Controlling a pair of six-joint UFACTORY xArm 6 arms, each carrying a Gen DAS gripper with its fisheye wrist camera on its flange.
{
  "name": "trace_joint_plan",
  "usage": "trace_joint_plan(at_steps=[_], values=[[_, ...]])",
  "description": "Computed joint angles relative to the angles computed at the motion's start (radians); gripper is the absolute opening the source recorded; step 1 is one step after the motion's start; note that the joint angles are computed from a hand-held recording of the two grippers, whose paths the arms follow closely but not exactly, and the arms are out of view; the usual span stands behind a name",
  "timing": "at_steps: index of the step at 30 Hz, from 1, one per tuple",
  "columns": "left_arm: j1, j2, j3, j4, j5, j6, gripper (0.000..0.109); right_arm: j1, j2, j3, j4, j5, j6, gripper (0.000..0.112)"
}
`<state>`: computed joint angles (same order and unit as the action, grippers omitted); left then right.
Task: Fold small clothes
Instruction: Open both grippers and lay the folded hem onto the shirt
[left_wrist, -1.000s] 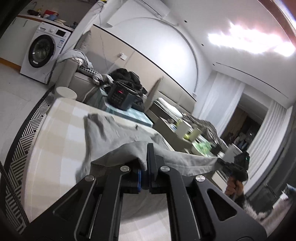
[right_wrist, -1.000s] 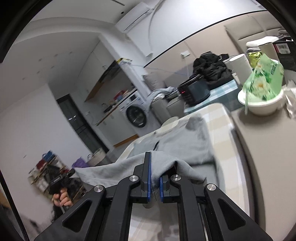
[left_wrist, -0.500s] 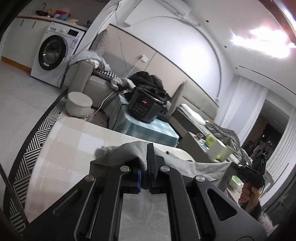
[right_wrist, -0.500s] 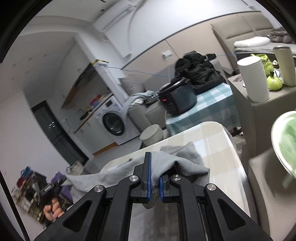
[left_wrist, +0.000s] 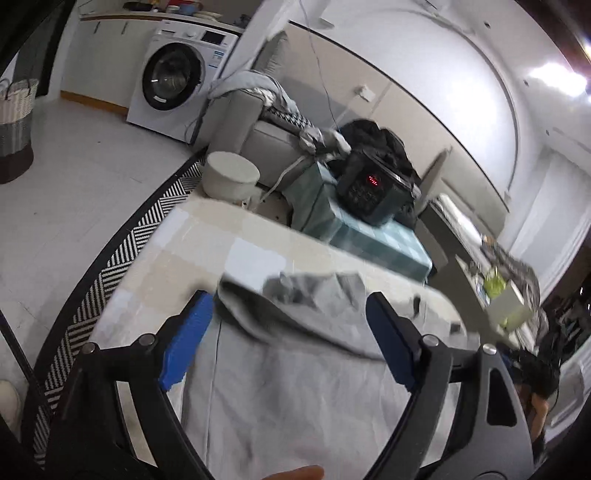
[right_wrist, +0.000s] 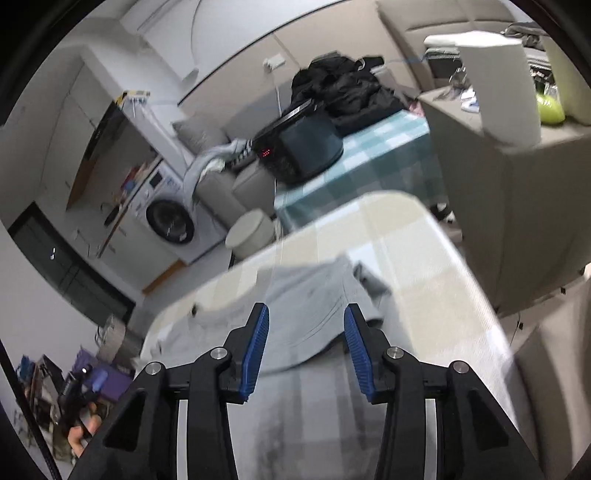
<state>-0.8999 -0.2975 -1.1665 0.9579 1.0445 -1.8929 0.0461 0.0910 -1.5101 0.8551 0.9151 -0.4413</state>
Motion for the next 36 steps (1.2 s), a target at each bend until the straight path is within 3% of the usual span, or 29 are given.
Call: trace_joint_plan(at_steps=[3,6,7,9,13,19,23,27,31,36], values=[[-0.027,0.002,0.018,-0.046,0.0,0.017,0.082,-0.008,0.002,0.005,0.012,0.077,0.032,0.043],[-0.032,0.001,0.063,-0.008,-0.077,-0.048,0.082,0.016,0.021,-0.004,-0.04,0.092,0.094,0.045],[-0.069,-0.014,0.093,0.02,-0.073,-0.095,0.082,0.028,0.029,-0.008,-0.079,0.089,0.12,0.047],[-0.056,-0.016,0.138,0.055,-0.143,-0.157,0.082,0.053,0.075,-0.045,-0.185,0.091,0.216,0.047],[-0.039,-0.012,0.181,0.036,-0.2,-0.165,0.082,0.074,0.14,-0.081,-0.133,0.036,0.244,0.049],[-0.005,-0.039,0.256,0.038,-0.272,-0.251,0.082,0.101,0.227,-0.168,0.052,-0.047,0.204,0.049],[0.017,-0.058,0.299,0.056,-0.32,-0.31,0.082,0.114,0.187,-0.152,0.142,-0.087,0.135,0.05],[0.016,-0.056,0.295,0.047,-0.316,-0.291,0.082,0.163,0.14,-0.144,0.043,-0.095,0.1,0.056],[0.01,-0.056,0.287,0.032,-0.303,-0.27,0.083,0.211,0.155,-0.199,-0.103,0.001,0.113,0.057],[0.009,-0.054,0.282,0.035,-0.303,-0.272,0.083,0.264,0.157,-0.181,-0.125,0.051,0.031,0.057]])
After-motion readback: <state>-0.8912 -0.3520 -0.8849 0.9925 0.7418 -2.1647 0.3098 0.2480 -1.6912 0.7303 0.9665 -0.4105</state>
